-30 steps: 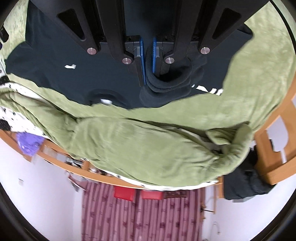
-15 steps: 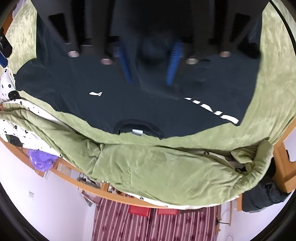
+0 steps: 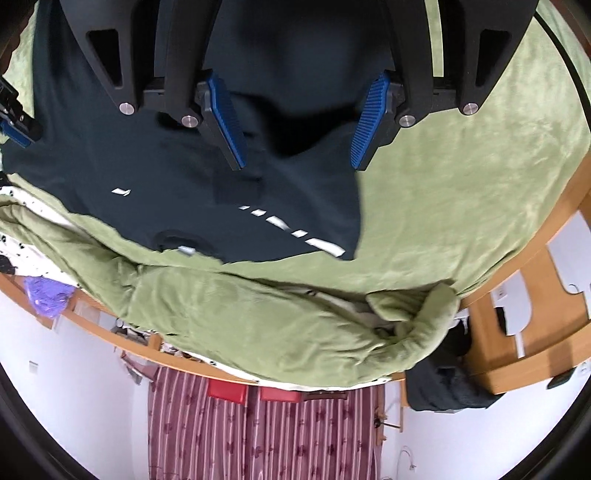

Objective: Fold small clothes

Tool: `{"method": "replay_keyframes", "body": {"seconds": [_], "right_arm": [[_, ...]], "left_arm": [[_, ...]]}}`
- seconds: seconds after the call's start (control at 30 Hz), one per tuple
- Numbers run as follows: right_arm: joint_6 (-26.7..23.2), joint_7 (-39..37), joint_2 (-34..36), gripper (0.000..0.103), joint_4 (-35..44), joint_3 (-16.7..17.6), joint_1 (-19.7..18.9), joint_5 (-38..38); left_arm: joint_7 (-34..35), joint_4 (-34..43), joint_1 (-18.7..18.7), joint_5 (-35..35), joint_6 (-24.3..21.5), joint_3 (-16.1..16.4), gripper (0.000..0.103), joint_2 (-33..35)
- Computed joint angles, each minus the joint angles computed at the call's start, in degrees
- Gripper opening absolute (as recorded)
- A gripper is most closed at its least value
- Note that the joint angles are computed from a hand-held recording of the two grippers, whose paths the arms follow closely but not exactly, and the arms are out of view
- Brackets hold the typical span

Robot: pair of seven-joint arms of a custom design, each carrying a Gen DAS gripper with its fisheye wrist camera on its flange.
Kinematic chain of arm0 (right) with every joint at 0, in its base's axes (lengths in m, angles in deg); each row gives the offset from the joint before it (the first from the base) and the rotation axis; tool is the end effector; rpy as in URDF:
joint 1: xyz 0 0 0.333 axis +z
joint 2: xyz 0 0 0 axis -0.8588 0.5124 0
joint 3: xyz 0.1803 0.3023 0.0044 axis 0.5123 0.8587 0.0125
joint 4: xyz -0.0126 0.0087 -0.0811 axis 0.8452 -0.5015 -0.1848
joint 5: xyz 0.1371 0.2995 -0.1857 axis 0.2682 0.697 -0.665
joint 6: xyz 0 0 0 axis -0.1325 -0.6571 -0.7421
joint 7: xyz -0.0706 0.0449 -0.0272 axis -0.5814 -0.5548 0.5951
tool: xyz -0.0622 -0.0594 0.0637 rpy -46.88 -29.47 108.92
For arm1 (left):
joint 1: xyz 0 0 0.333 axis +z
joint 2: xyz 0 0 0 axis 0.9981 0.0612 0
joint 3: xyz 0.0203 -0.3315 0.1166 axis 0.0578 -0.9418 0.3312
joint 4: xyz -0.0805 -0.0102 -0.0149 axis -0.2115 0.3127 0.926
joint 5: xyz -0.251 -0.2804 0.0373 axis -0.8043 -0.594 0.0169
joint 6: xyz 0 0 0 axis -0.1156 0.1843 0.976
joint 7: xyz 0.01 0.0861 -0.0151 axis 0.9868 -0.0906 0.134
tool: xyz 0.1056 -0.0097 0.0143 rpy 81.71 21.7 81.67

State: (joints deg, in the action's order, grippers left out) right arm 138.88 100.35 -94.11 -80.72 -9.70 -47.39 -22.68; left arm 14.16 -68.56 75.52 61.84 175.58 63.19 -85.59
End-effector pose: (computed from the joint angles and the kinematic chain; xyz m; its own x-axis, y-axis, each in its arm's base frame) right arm 0.5380 0.0892 0.5450 0.4565 -0.8829 -0.1100 -0.6365 -0.2377 -0.7337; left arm 0.4358 -0.2166 0.5634 0.4880 -0.8722 0.0335 -0.5430 -0.3334 -0.7707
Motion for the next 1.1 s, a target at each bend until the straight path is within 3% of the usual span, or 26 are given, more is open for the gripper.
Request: {"method": "replay_keyframes", "body": {"seconds": [0.17, 0.4, 0.7, 0.77, 0.93, 1.1], "right_arm": [[0.74, -0.12, 0.60, 0.051, -1.17, 1.68, 2.01, 0.27], [3.15, 1.07, 3.85, 0.052, 0.53, 3.56, 4.86, 0.46], [7.64, 4.22, 11.62, 0.059, 5.88, 6.36, 8.84, -5.26], [8.29, 3.86, 13.26, 0.067, 6.93, 6.93, 9.56, -6.10], [8.48, 15.70, 18.36, 0.074, 9.47, 2.43, 14.80, -20.55], [9.35, 21.14, 19.84, 0.081, 9.47, 0.96, 15.95, -27.55]], "left_arm": [[-0.37, -5.24, 1.19, 1.17, 1.37, 1.17, 0.059, -3.79], [-2.56, -10.54, 4.85, 3.92, 8.19, 2.73, 0.060, -5.71], [-5.28, -13.11, 7.91, 8.68, 12.41, 3.56, 0.060, -4.11], [-5.56, -13.15, 8.34, 9.23, 12.81, 3.60, 0.060, -3.72], [-5.24, -13.17, 9.12, 9.32, 15.33, 4.38, 0.060, -2.48], [-4.84, -12.45, 9.31, 9.63, 15.86, 4.21, 0.060, -1.49]]}}
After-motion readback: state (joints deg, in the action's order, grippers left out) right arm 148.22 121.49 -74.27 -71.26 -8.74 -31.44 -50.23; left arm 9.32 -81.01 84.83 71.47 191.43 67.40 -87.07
